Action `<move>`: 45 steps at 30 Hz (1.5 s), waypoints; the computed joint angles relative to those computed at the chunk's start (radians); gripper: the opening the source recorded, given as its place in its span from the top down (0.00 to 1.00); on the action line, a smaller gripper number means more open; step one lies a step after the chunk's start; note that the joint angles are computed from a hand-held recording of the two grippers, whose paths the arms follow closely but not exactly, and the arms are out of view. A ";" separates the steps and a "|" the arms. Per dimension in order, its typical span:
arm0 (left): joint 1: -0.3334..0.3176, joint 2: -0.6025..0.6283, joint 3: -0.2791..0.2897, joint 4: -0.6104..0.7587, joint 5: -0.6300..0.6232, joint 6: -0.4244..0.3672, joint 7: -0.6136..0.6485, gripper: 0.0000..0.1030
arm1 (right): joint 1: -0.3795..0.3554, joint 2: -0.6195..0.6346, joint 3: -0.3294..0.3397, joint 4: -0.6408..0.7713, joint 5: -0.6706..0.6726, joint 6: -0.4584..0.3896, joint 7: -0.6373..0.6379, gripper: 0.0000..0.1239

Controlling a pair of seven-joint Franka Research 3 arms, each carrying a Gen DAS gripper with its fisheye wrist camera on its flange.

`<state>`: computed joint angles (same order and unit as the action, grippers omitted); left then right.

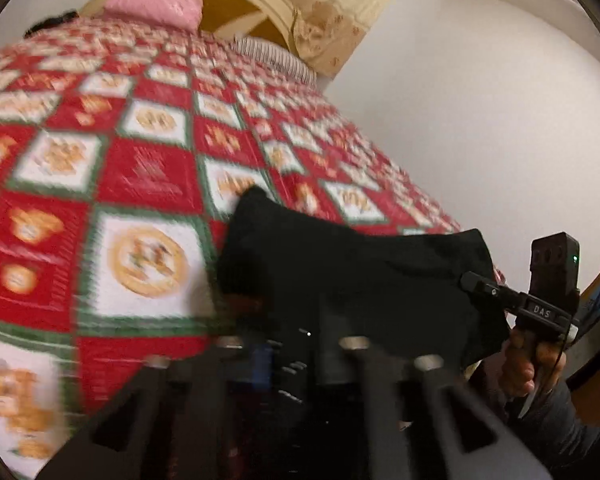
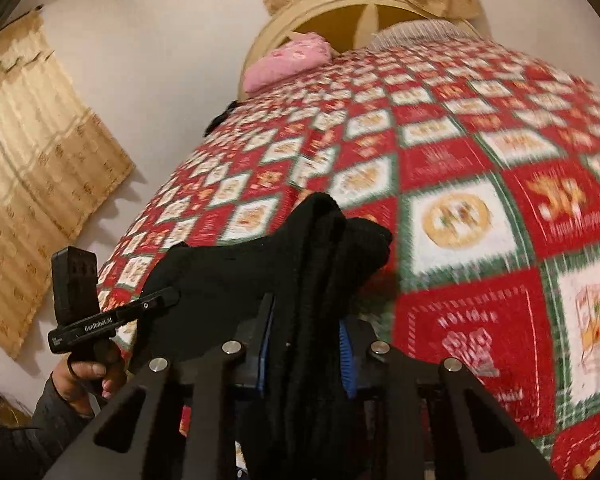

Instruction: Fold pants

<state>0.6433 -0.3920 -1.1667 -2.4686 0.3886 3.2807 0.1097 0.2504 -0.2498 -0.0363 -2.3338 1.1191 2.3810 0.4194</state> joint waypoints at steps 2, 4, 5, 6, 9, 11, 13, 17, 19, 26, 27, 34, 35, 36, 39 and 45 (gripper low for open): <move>-0.118 -0.042 0.123 -0.052 -0.012 0.024 0.000 0.88 | 0.008 0.014 0.013 0.039 -0.039 -0.017 0.000 0.77; -0.233 -0.093 0.235 -0.095 -0.018 -0.008 0.019 0.89 | 0.022 0.049 0.026 0.095 -0.072 -0.046 0.006 0.78; -0.274 -0.118 0.274 -0.114 -0.018 -0.029 0.021 0.89 | 0.027 0.069 0.031 0.120 -0.079 -0.064 0.010 0.78; -0.316 -0.150 0.315 -0.137 -0.020 -0.049 0.017 0.89 | 0.033 0.086 0.041 0.142 -0.087 -0.070 0.011 0.78; -0.437 -0.258 0.438 -0.224 -0.022 -0.114 -0.010 0.89 | 0.066 0.141 0.083 0.206 -0.103 -0.064 0.002 0.78; -0.492 -0.331 0.493 -0.271 -0.014 -0.174 -0.033 0.89 | 0.091 0.186 0.109 0.254 -0.103 -0.073 0.000 0.78; -0.553 -0.405 0.554 -0.321 -0.007 -0.245 -0.047 0.89 | 0.115 0.235 0.137 0.302 -0.103 -0.078 -0.005 0.78; -0.619 -0.486 0.623 -0.387 0.022 -0.358 -0.072 0.89 | 0.150 0.345 0.183 0.404 -0.099 -0.081 0.008 0.78; -0.622 -0.480 0.633 -0.393 0.048 -0.413 -0.079 0.89 | 0.161 0.387 0.203 0.438 -0.104 -0.063 0.010 0.78; -0.630 -0.379 0.607 -0.356 0.126 -0.599 -0.144 0.47 | 0.181 0.508 0.232 0.499 -0.209 0.036 0.130 0.72; -0.624 -0.371 0.594 -0.345 0.144 -0.633 -0.159 0.38 | 0.181 0.517 0.232 0.502 -0.225 0.054 0.154 0.66; -0.675 -0.368 0.639 -0.372 0.210 -0.671 -0.278 0.14 | 0.144 0.558 0.257 0.520 -0.238 0.072 0.194 0.55; -0.685 -0.370 0.643 -0.376 0.223 -0.675 -0.291 0.14 | 0.143 0.559 0.259 0.519 -0.237 0.077 0.193 0.55; -0.698 -0.362 0.646 -0.366 0.233 -0.700 -0.292 0.14 | 0.140 0.559 0.263 0.517 -0.232 0.082 0.184 0.55; -0.724 -0.341 0.668 -0.349 0.263 -0.732 -0.319 0.13 | 0.137 0.563 0.269 0.514 -0.224 0.098 0.166 0.52; -0.793 -0.301 0.705 -0.304 0.290 -0.845 -0.346 0.10 | 0.140 0.556 0.269 0.504 -0.229 0.118 0.178 0.50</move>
